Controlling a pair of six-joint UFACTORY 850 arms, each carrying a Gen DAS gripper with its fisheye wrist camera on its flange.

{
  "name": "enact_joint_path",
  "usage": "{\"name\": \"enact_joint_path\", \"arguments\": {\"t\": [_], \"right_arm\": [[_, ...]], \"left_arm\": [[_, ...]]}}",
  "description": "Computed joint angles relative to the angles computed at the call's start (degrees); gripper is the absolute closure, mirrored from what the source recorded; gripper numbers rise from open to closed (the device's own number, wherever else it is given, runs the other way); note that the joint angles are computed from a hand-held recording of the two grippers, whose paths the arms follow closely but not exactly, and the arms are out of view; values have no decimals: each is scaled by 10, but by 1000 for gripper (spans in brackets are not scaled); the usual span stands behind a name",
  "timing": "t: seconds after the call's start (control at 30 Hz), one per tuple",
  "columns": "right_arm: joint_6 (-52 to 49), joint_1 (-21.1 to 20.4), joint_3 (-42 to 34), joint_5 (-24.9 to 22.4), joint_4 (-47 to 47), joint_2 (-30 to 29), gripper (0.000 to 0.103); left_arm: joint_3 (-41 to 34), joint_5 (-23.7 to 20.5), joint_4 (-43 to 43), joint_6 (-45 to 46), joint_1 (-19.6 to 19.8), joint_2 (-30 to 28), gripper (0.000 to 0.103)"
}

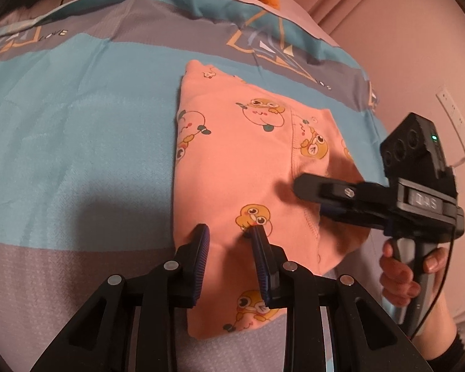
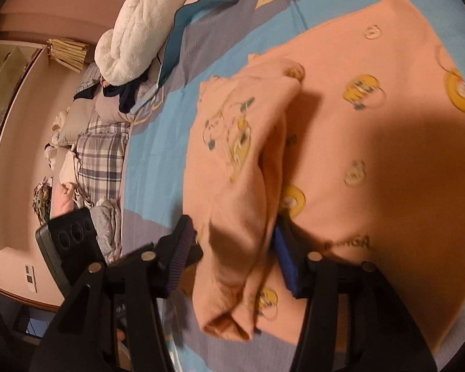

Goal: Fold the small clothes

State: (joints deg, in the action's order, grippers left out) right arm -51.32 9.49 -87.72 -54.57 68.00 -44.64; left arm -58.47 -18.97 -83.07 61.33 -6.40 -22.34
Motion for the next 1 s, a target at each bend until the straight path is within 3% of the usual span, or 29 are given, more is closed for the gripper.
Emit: {"name": "enact_joint_path", "arguments": {"t": [0.17, 0.37, 0.53, 0.57, 0.63, 0.8, 0.97, 1.0], "right_arm": [[7, -1, -4, 6, 31, -6, 71], [-58, -1, 20, 4, 69, 22, 72], [14, 8, -21, 11, 18, -15, 72], [16, 7, -22, 6, 26, -20, 74], [6, 4, -20, 2, 42, -23, 89], [-73, 13, 6, 53, 43, 17, 95], [-71, 9, -12, 94, -17, 45, 95], [-72, 4, -16, 101, -28, 49, 94]], "left_arm": [[4, -14, -30, 30, 7, -2, 75], [10, -18, -49, 47, 9, -1, 75], [11, -17, -58, 55, 8, -2, 75], [10, -16, -62, 61, 8, -2, 75], [10, -19, -60, 58, 10, -3, 75], [12, -30, -70, 63, 11, 10, 75], [7, -28, -85, 92, 5, 28, 74], [3, -20, -79, 90, 1, 28, 69]]}}
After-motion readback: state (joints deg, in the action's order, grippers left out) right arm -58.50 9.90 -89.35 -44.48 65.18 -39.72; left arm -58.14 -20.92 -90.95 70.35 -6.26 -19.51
